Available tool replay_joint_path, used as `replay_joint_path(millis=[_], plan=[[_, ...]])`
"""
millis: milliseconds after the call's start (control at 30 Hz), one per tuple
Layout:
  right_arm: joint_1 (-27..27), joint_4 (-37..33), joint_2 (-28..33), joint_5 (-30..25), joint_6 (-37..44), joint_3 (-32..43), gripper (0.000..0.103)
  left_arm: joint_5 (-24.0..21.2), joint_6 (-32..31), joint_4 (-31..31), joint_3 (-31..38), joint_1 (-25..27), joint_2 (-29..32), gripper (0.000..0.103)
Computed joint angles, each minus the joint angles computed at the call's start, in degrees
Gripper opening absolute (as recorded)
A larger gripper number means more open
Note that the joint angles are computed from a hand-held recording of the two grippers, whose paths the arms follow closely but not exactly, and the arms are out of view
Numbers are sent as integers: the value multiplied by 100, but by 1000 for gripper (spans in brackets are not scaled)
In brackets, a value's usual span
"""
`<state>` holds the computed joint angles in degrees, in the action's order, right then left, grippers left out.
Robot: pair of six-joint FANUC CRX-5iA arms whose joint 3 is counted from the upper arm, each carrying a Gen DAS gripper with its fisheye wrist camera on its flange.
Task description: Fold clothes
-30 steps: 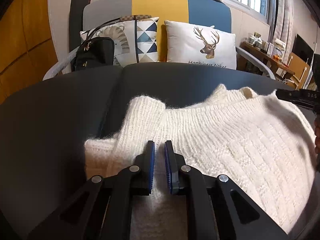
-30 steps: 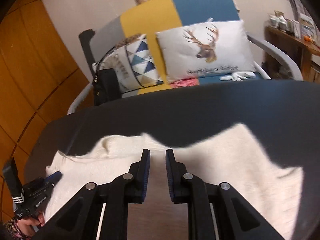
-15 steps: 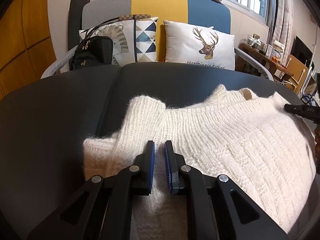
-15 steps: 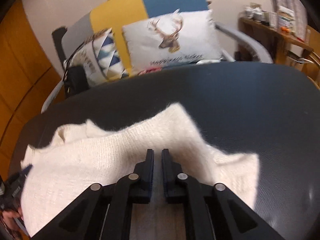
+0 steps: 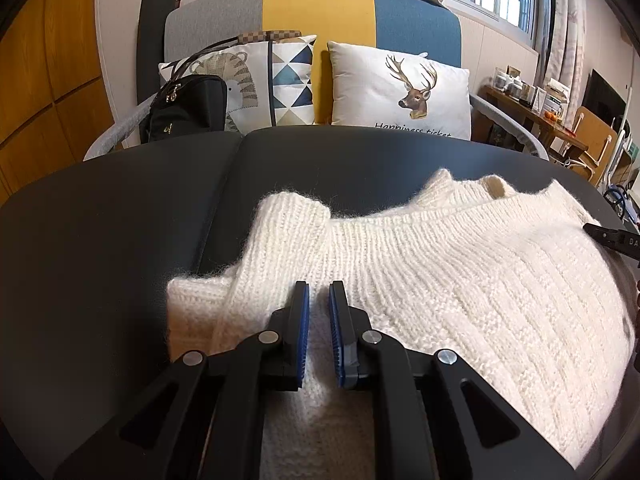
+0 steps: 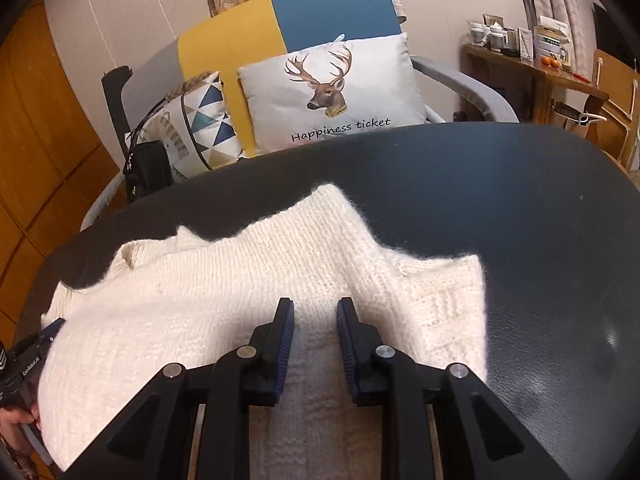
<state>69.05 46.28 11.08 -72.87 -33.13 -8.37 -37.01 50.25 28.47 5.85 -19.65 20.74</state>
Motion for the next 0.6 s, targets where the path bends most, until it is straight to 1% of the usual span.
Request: replay_joint_path(millis=[100, 167, 233, 300, 367, 400, 467, 500, 533, 600], plan=[[119, -20, 19, -350, 21, 172, 22, -42, -127, 200, -60, 32, -25, 11], [225, 33, 9, -584, 37, 250, 22, -214, -158, 426, -68, 96, -38, 12], [305, -12, -34, -698, 153, 306, 23, -302, -155, 514, -84, 138, -82, 12], [390, -22, -82, -813, 162, 311, 23, -232, -170, 476, -175, 146, -211, 12], [477, -12, -136, -918, 110, 284, 23, -35, -275, 524, -352, 150, -378, 13], [519, 7, -171, -948, 50, 248, 23, -32, -323, 602, -391, 179, -425, 15], [601, 54, -296, -957, -103, 100, 23, -62, -408, 762, -447, 246, -504, 23], [641, 99, -402, -910, -215, -34, 23, -172, -370, 762, -375, 299, -476, 32], [681, 155, -524, -848, -337, -192, 23, -299, -318, 747, -282, 355, -434, 45], [732, 207, -856, -562, -471, -569, 24, -552, -213, 720, -91, 465, -344, 56]])
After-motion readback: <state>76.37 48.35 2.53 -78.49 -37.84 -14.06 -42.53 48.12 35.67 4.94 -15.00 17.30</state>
